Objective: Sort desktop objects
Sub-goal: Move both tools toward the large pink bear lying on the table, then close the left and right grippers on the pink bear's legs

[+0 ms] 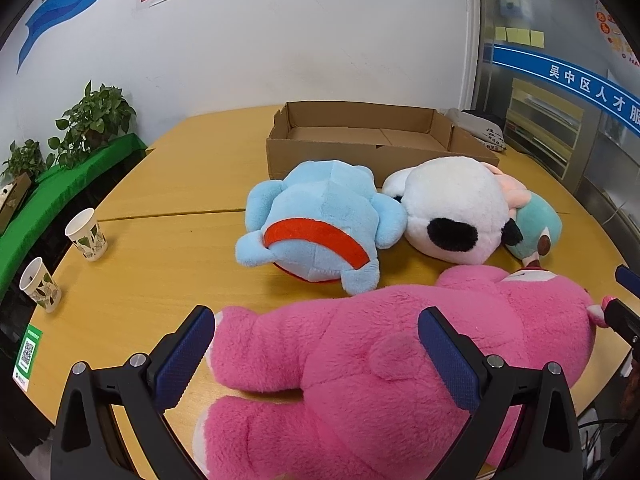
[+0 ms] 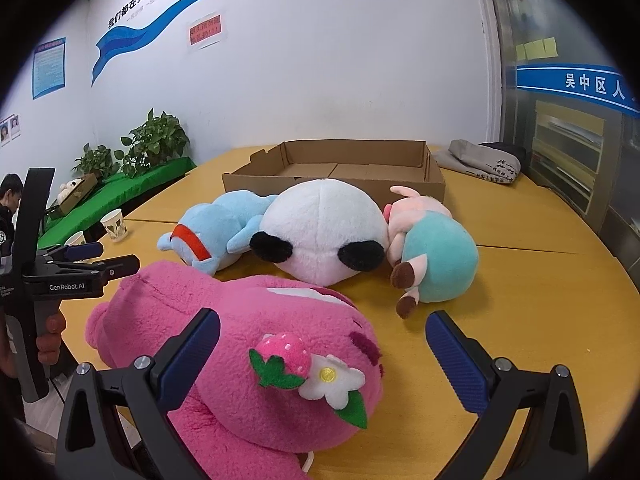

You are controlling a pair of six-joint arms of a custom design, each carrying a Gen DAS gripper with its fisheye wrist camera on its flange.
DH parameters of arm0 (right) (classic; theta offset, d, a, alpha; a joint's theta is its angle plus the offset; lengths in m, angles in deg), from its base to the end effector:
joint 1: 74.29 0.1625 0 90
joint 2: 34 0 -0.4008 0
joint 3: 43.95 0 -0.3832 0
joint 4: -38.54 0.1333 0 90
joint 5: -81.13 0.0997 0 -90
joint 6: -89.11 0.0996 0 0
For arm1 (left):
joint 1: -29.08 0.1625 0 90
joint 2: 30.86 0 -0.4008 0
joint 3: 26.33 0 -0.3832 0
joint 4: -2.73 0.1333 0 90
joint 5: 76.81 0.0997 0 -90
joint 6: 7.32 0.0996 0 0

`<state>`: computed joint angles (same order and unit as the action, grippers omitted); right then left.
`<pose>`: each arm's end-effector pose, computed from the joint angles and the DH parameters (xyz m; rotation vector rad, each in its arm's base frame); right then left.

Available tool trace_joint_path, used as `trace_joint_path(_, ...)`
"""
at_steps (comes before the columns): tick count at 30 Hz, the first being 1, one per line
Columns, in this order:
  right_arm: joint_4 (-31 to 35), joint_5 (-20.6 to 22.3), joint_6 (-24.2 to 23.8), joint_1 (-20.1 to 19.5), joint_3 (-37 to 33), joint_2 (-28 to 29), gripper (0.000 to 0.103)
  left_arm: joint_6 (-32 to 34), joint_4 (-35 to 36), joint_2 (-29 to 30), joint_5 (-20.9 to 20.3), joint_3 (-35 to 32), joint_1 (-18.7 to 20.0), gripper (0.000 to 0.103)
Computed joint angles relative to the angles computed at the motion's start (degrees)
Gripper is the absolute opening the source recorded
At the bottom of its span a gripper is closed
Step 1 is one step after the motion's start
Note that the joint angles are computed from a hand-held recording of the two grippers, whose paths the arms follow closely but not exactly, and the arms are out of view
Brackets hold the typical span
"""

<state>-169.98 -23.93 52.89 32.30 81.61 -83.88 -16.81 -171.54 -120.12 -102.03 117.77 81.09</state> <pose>0.2433 -0.4404 0.0950 1.0376 -2.3935 0.9483 -0.0292 -0.4004 0.2620 0.1759 2.0991 -1.0302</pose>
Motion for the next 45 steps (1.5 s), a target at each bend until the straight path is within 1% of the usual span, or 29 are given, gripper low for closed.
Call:
trace_joint_path(8,0.55,-0.96,0.37,-0.05,-0.30,0.14,0.103,0.22,0.99,0.31,-1.18,-0.57,0.82,0.103)
trace_joint_path(13,2.26,-0.22,0.75,-0.51,-0.48,-0.38,0.103,0.70,2.60,-1.98,-3.61,-0.27,1.69,0.103)
trace_joint_path(15,3.24,0.04,0.87,-0.80,-0.46,-0.69,0.103,0.92,3.57,-3.56,-5.25,0.15,2.39,0.103)
trace_joint_path(20,6.62,2.01,0.97,-2.18,0.13,-2.04,0.103,1.57,5.81,-8.09,-11.22,0.96,5.44,0.103)
trace_joint_path(24,8.38,4.05,-0.46,-3.22,0.91,-2.83,0.103,1.95,8.45,-10.80,-15.16,1.08,8.44,0.103)
trace_joint_path(26,9.22,4.99,-0.70,-3.82,0.89,-2.74,0.103,2.73,8.58,-12.03,-19.42,0.94,11.15,0.103)
trace_joint_path(27,10.22,5.65,0.05,-4.34,0.55,-2.61,0.102,2.97,8.44,-12.21,-21.57,0.76,12.71,0.103)
trace_joint_path(29,12.98,7.33,1.64,-5.36,-0.12,-2.60,0.097,3.35,8.19,-12.21,-25.84,0.26,15.99,0.103)
trace_joint_path(31,15.49,7.92,2.34,-5.89,-0.91,-2.18,0.082,4.01,7.04,-11.89,-29.78,0.17,18.38,0.102)
trace_joint_path(33,17.72,8.71,2.96,-6.42,-1.58,-2.09,0.079,4.32,5.65,-11.69,-31.96,0.37,19.56,0.098)
trace_joint_path(34,18.64,9.35,3.29,-6.74,-1.78,-2.34,0.074,4.10,5.77,-11.59,-31.07,0.44,19.36,0.088)
trace_joint_path(35,19.25,9.68,3.57,-6.98,-1.93,-2.59,0.072,3.75,6.15,-11.50,-29.63,0.50,18.94,0.067)
trace_joint_path(36,19.71,9.97,3.70,-7.22,-2.03,-2.79,0.067,3.06,7.31,-11.33,-27.61,0.39,18.46,0.055)
trace_joint_path(37,20.47,10.23,3.74,-7.45,-2.20,-3.11,0.066,2.48,8.34,-11.54,-27.20,0.16,18.58,0.044)
trace_joint_path(38,20.91,10.42,3.62,-7.58,-2.25,-3.29,0.066,2.10,9.06,-12.08,-28.16,-0.13,19.14,0.040)
trace_joint_path(40,21.17,10.63,3.45,-7.68,-2.18,-3.75,0.065,1.72,10.27,-13.56,-29.94,-0.51,20.01,0.034)
trace_joint_path(42,21.71,10.81,3.31,-7.83,-2.21,-4.19,0.065,1.44,11.33,-14.76,-31.49,-0.92,20.95,0.035)
trace_joint_path(43,22.12,11.06,2.94,-8.01,-2.17,-4.55,0.070,1.34,11.73,-15.12,-32.16,-1.16,21.50,0.041)
trace_joint_path(44,21.99,10.98,2.38,-8.04,-2.17,-4.65,0.073,1.25,12.14,-15.46,-32.82,-1.41,22.06,0.059)
trace_joint_path(45,21.73,10.81,1.77,-8.05,-2.18,-4.68,0.077,1.05,11.83,-15.59,-32.33,-1.38,22.27,0.071)
